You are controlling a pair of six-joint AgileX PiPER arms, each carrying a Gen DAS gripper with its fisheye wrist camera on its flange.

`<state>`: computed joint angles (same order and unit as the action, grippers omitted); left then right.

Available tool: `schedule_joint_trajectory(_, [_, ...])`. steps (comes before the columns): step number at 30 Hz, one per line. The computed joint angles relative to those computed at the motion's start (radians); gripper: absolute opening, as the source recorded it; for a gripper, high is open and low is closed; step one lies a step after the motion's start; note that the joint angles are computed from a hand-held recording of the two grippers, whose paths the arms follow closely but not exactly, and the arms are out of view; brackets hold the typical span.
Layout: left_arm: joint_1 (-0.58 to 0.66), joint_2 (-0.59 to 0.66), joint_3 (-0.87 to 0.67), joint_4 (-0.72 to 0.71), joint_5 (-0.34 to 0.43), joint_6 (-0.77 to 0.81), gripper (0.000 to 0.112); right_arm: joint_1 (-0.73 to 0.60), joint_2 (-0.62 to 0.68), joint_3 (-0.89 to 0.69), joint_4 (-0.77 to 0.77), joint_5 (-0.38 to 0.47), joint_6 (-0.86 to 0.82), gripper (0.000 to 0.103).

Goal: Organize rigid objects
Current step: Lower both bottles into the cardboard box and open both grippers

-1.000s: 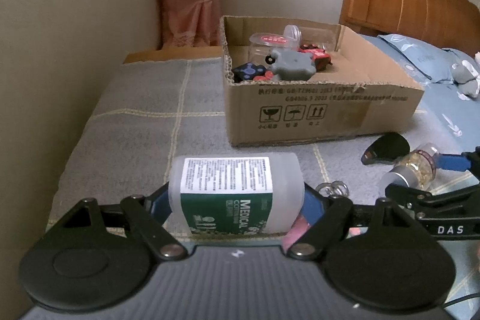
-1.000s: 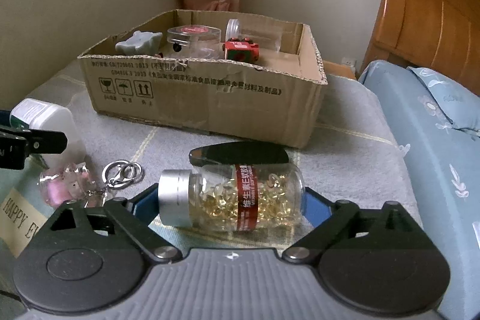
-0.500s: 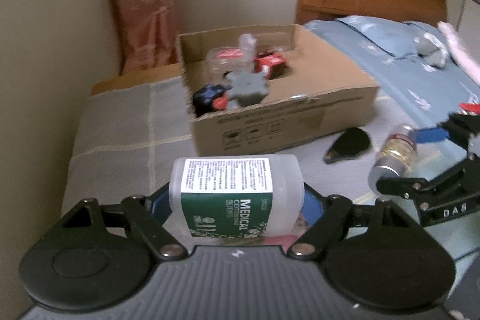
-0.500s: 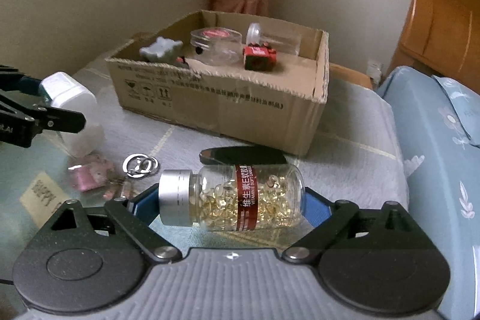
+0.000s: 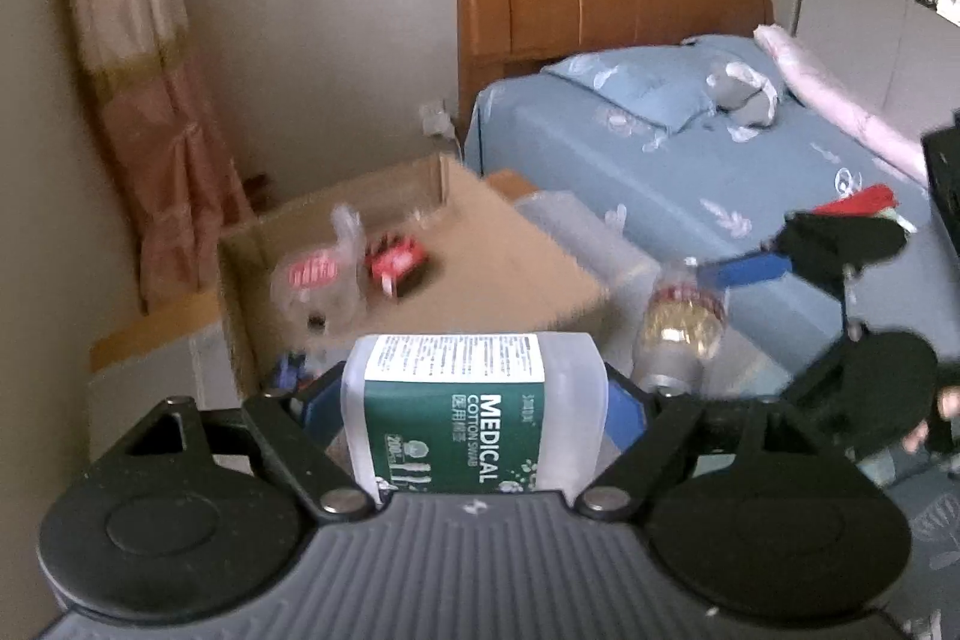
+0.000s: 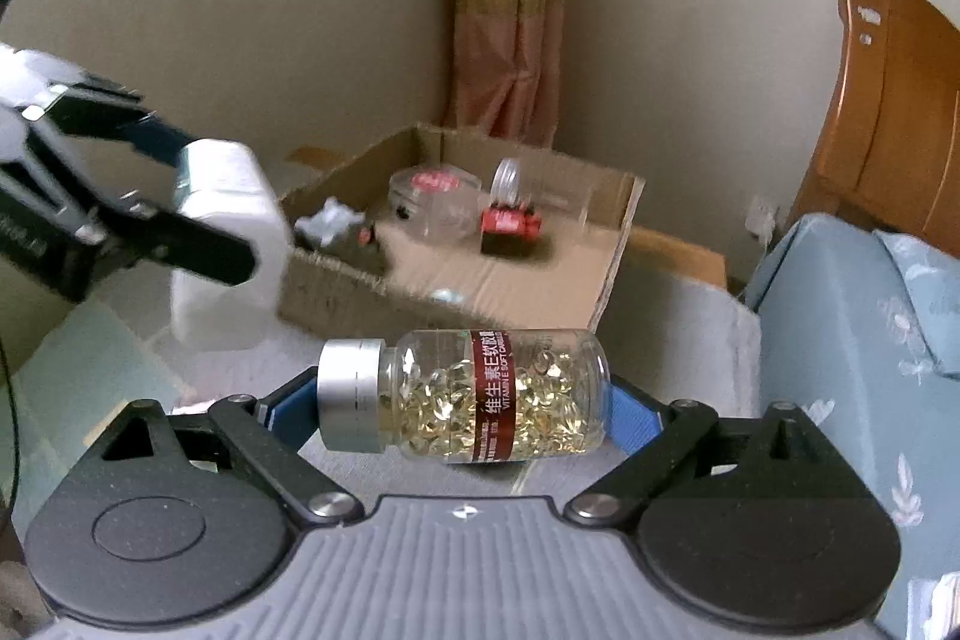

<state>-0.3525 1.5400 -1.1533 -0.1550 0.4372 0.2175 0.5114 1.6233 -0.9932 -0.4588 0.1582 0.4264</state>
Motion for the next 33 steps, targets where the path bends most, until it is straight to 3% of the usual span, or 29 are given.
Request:
schedule_joint_trajectory(5, [-0.014,0.154,-0.197,0.111,0.042,-0.132,0.082,-0.004,0.025,-0.062,-0.149,0.053,0.119,0.097])
schedule_joint_trajectory(10, [-0.010,0.298,-0.367,0.192,0.115,-0.243,0.082,-0.024,0.015,-0.069,-0.134,0.041,0.117,0.097])
schedule_joint_trajectory(13, [0.014,0.362,-0.438,0.126,0.151,-0.209,0.083,-0.025,0.018,-0.083,-0.141,0.051,0.122,0.097])
schedule_joint_trajectory(15, [0.027,0.399,-0.479,0.093,0.178,-0.207,0.090,-0.028,0.026,-0.100,-0.109,0.059,0.087,0.097])
schedule_joint_trajectory(19, [0.015,0.408,-0.460,0.215,0.115,-0.357,0.090,-0.040,0.044,-0.133,-0.049,0.062,0.037,0.097])
schedule_joint_trajectory(26, [0.033,0.331,-0.367,0.169,0.064,-0.313,0.096,-0.069,0.092,-0.212,0.163,0.074,-0.153,0.097])
schedule_joint_trajectory(31, [0.029,0.241,-0.257,0.236,0.041,-0.359,0.099,-0.074,0.179,-0.334,0.253,0.134,-0.227,0.097])
schedule_joint_trajectory(33, [0.022,0.209,-0.218,0.318,0.046,-0.449,0.101,-0.069,0.225,-0.399,0.285,0.177,-0.273,0.097])
